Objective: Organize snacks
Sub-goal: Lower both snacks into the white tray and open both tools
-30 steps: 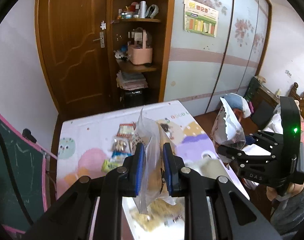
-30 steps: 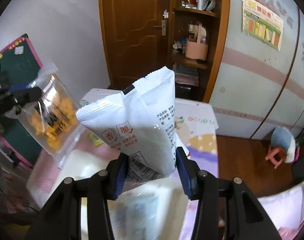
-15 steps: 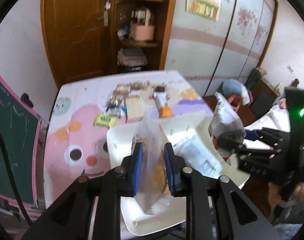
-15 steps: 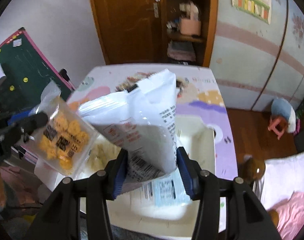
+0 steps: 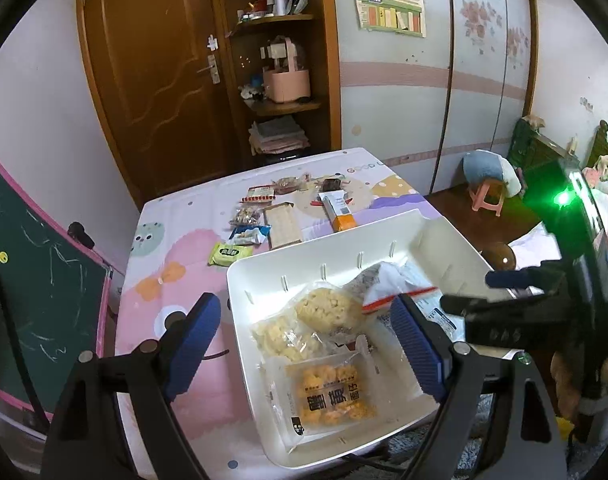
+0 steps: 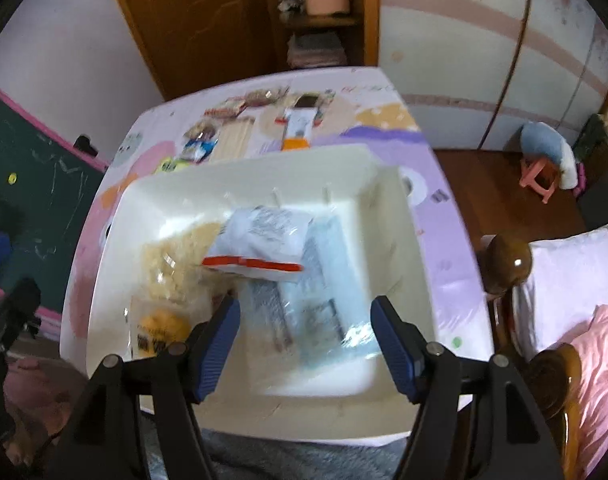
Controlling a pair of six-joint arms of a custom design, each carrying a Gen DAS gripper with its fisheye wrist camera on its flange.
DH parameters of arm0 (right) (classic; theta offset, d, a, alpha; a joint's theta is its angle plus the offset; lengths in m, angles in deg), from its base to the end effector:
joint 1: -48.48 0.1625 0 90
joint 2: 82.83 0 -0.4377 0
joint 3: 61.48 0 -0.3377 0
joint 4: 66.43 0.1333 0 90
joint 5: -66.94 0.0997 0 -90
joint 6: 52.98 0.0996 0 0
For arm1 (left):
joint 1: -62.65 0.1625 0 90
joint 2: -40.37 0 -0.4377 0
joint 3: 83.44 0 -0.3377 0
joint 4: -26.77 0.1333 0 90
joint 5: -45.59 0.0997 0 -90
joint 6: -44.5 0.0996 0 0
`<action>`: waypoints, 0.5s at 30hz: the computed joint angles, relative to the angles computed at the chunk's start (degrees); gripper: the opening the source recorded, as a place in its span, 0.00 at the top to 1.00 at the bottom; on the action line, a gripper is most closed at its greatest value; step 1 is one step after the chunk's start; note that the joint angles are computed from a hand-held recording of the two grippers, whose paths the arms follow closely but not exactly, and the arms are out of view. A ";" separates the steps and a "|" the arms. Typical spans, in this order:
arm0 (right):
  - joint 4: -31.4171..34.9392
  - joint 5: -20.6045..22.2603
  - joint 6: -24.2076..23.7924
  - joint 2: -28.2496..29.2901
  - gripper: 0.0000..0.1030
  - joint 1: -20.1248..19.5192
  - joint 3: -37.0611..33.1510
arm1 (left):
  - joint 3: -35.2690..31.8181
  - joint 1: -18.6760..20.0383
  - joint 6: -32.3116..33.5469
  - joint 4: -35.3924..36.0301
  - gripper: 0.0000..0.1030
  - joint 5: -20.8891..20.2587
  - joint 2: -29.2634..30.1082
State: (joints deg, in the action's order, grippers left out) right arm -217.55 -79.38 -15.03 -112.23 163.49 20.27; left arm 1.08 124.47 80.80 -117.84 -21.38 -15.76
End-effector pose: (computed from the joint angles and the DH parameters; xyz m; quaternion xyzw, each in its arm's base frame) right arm 0.3393 -0.6081 0.0706 -0.1349 -0.8694 0.3032 0.3661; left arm -0.1650 -0.6728 0.3272 0.4708 0.8314 -0.2079 0.2097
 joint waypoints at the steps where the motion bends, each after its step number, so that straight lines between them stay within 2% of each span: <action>1: 0.44 -0.06 -0.20 0.34 0.34 0.05 -0.38 | -0.14 0.03 -0.11 0.19 0.16 -0.12 0.05; 9: 2.36 -2.73 -3.34 2.86 0.34 1.44 -4.21 | -1.53 0.55 -2.90 1.95 0.16 0.70 0.75; 15: 3.73 -3.10 -2.66 3.13 0.34 1.45 -4.89 | -3.66 1.45 -5.54 3.86 0.16 1.92 1.99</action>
